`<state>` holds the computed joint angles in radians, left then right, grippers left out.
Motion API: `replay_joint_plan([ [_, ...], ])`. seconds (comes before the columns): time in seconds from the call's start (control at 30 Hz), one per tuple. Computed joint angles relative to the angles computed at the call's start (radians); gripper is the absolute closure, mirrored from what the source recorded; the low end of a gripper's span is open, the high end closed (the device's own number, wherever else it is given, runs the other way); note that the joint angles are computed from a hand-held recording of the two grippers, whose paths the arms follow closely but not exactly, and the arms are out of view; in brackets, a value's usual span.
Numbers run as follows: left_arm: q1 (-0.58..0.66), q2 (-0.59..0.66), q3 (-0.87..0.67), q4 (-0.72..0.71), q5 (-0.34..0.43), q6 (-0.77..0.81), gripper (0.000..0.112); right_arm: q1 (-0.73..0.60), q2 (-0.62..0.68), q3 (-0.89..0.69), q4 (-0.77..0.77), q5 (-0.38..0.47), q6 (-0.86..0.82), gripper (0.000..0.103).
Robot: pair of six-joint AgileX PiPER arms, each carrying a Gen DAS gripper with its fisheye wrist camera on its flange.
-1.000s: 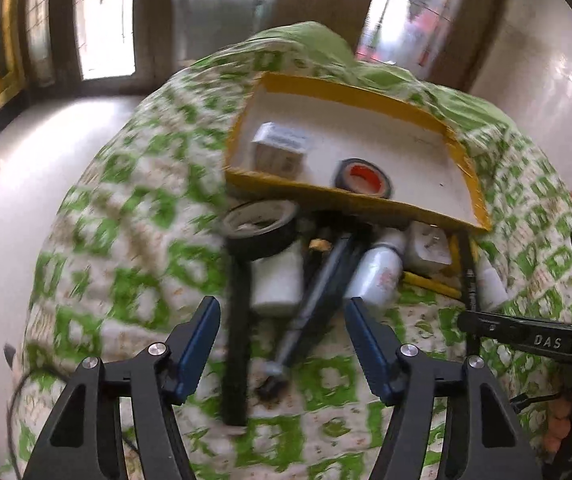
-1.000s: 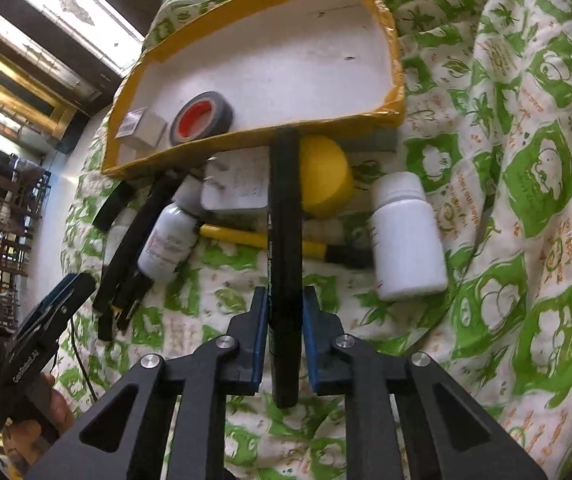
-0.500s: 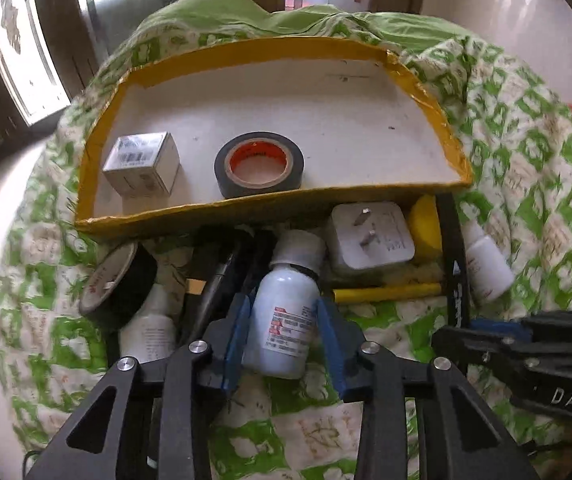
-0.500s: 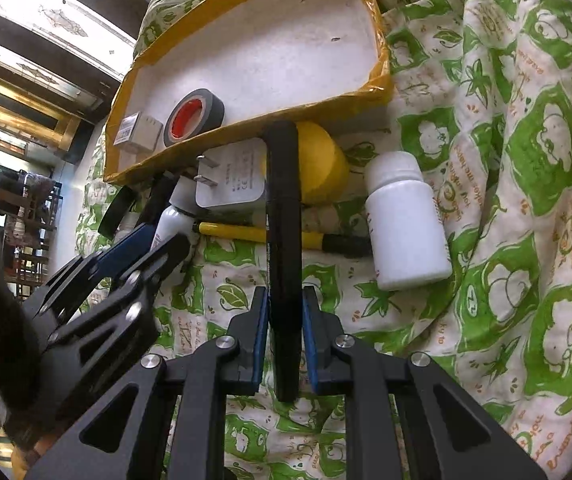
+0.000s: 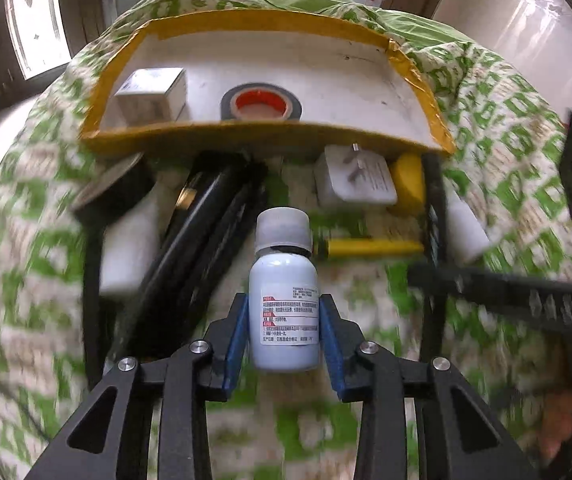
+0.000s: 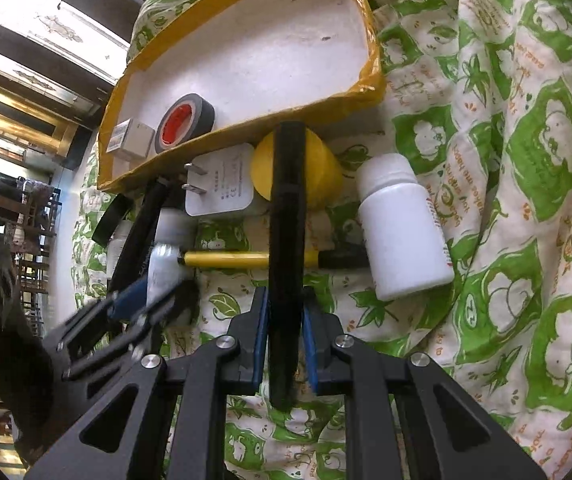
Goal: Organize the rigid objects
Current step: 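Grasp the black marker with the right tool while the left tool grasps the white bottle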
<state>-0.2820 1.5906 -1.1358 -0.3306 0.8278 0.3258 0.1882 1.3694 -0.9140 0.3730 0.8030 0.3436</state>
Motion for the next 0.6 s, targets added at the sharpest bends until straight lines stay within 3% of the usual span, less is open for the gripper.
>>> replay_joint_plan([
  [0.1,0.024,-0.063,0.071,-0.004,-0.005,0.001,0.076,0.012,0.002,-0.001,0.011,-0.004,-0.014,0.089],
  [0.3,0.071,-0.06,0.109,-0.068,-0.045,0.025,0.076,0.038,0.018,0.0,0.006,-0.017,-0.011,0.089],
  [0.6,0.164,-0.069,0.139,-0.177,-0.017,0.133,0.073,0.03,0.018,0.019,0.012,-0.039,-0.008,0.089],
])
